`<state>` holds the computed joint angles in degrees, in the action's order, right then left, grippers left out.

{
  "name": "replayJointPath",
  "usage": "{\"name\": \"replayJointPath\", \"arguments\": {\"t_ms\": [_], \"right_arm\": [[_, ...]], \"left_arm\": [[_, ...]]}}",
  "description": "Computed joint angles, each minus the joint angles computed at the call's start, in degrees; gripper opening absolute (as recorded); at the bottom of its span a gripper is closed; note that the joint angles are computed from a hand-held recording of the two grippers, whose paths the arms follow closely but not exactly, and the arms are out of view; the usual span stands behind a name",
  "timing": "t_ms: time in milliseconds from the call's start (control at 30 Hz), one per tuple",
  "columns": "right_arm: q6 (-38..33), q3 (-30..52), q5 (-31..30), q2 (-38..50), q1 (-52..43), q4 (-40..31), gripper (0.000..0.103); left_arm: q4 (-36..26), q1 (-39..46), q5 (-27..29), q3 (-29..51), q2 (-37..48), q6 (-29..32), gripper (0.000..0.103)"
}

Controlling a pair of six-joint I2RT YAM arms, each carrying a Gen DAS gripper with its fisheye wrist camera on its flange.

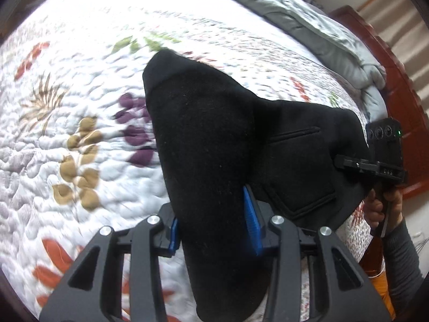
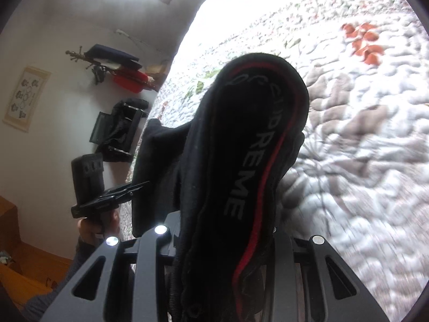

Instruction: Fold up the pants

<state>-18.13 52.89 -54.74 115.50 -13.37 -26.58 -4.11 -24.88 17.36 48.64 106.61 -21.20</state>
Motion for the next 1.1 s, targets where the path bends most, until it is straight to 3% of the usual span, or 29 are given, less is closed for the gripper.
{"name": "replayJointPath", "arguments": {"t_ms": [100,200,267,367,433,533,600,700,733,767,833,933,1000,1100], "right_arm": [[0.54,0.77,0.21,4.26,-0.75,1.61,0.033],[-0.95,1.14,0.72,6.68,-2.5,0.73,0.047],[-1.49,-0.1,1.37,4.76,-4.58,0.26,0.055],[1.82,-2.53,2.22,-3.32,-6.46,2.28,0.055],[4.52,-5.4,2.75,-11.0,-7.62,6.4,0.051],[9.32,-5.43,-1.92,-15.75,-6.94,8.91,0.044],[13.19,-3.17,-4.23,-11.78,-3.46,10.32,0.043],[21.42,-2.59,-0.34,-5.96,1.22,17.92,0.04],[22.64,-2.43,-0.28,-3.47,0.85,19.44,0.033],[23.65,-1.94,0.63,-1.03,0.44,20.85,0.02],[21.8,-1.98,1.59,2.14,-1.03,20.93,0.0],[15.68,-4.15,-0.98,-0.18,-4.5,17.03,0.003],[12.88,-7.01,-2.94,-6.45,-5.9,14.12,0.018],[3.92,-11.16,-8.74,-16.13,-8.75,4.17,0.019]], "left_arm": [[3.88,3.25,5.04,-0.42,4.82,-0.17,0.048],[9.86,3.89,7.21,-4.06,4.88,-1.13,0.057],[12.7,4.61,8.13,-7.03,2.73,-2.33,0.069],[14.75,7.61,8.03,-13.19,-5.15,-2.32,0.082],[15.96,9.26,6.4,-17.14,-13.4,-2.47,0.084],[19.29,10.76,7.84,-18.11,-18.22,-3.84,0.088],[21.92,10.89,10.79,-16.32,-16.27,-5.7,0.089],[21.94,8.42,11.81,-10.78,-8.33,-7.08,0.089],[21.37,6.85,10.05,-8.67,-5.6,-7.78,0.088],[20.27,7.13,9.24,-7.62,-3.21,-7.58,0.088],[20.88,9.02,9.24,-8.64,-0.65,-7.24,0.088],[18.46,8.75,8.87,-7.8,2.17,-6.55,0.087],[21.15,8.71,7.33,-13.12,-3.12,-6.11,0.087],[22.56,8.61,4.48,-23.89,-20.15,-7.24,0.089]]}}
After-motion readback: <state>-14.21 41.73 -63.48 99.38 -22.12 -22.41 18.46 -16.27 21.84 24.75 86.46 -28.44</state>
